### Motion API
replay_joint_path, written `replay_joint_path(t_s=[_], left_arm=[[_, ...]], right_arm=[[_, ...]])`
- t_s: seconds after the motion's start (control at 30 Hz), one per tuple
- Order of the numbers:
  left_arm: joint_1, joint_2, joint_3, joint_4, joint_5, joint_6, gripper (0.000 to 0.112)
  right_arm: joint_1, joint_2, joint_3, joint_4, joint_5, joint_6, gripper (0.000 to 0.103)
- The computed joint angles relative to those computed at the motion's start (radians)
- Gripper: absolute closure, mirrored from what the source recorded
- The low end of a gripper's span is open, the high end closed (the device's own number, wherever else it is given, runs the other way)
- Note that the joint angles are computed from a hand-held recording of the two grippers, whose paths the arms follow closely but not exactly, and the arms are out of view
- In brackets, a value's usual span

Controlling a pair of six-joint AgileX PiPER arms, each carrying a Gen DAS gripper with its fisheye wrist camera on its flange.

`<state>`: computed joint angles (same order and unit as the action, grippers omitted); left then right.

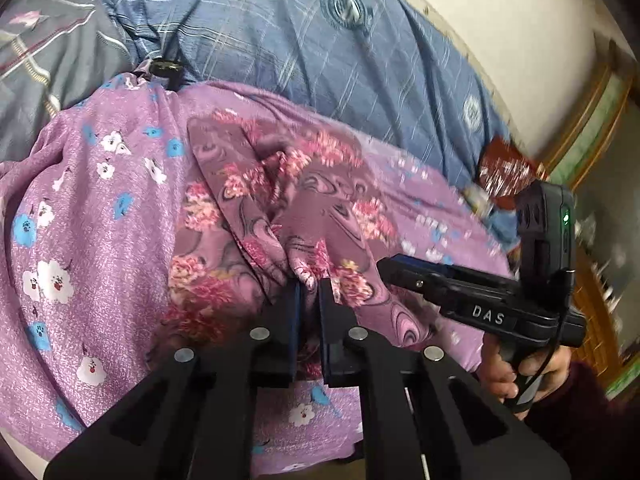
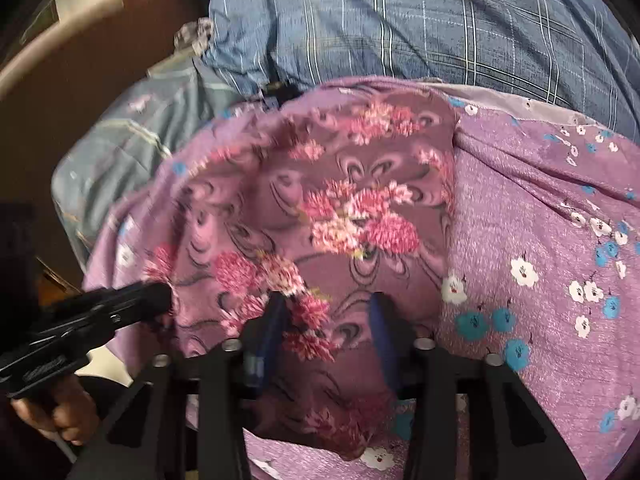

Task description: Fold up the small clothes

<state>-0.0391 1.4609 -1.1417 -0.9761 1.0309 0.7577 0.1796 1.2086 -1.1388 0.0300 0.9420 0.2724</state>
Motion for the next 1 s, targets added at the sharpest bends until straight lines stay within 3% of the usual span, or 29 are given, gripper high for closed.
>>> replay_joint_path(t_s=[0.03,0.2,0.5,0.6,0.63,0.7,0.73,0.8,0.83,0.93,1.0], left_arm=[[0.009,-0.011,0.009,-0.015,-0.006,0.02,0.107],[0.042,-0.031,0.021,-0.043,-0.029,0.049,0.107],[0.079,0.008,0.003,0.022,-0.027,0.011,0.107],[0.117,0.057,-0.013,0.027,0.029,-0.01,0.107],[0.124,0.062,-0.014,0.032,0.039,-0.015,0.107],[0.116,0.024,0.007,0.026,0.016,0.017,0.107],[0.101,-0.034,0.038,0.015,-0.038,0.056,0.107],[0.099,-0.116,0.092,-0.057,-0.099,0.149,0.107],[0.099,-0.17,0.129,-0.132,-0.136,0.231,0.103],[0.045,-0.201,0.151,-0.206,-0.168,0.309,0.067],[-0.036,-0.182,0.125,-0.157,-0.212,0.276,0.063]], right_arm=[[-0.017,-0.002,-0.004,0.025,-0.008,-0.02,0.075],[-0.014,0.048,-0.097,0.013,-0.032,0.008,0.076],[0.014,0.353,-0.32,0.132,-0.01,0.04,0.072],[0.061,0.332,-0.195,0.073,-0.172,0.116,0.071],[0.057,0.326,-0.184,0.085,-0.181,0.103,0.071],[0.02,0.338,-0.225,0.156,-0.121,0.021,0.072],[-0.016,0.348,-0.267,0.214,-0.067,-0.046,0.073],[-0.074,0.321,-0.282,0.271,-0.068,-0.109,0.073],[-0.098,0.299,-0.286,0.253,-0.089,-0.103,0.071],[-0.184,0.291,-0.329,0.209,-0.086,-0.078,0.07],[-0.229,0.33,-0.379,0.196,-0.056,-0.066,0.07]])
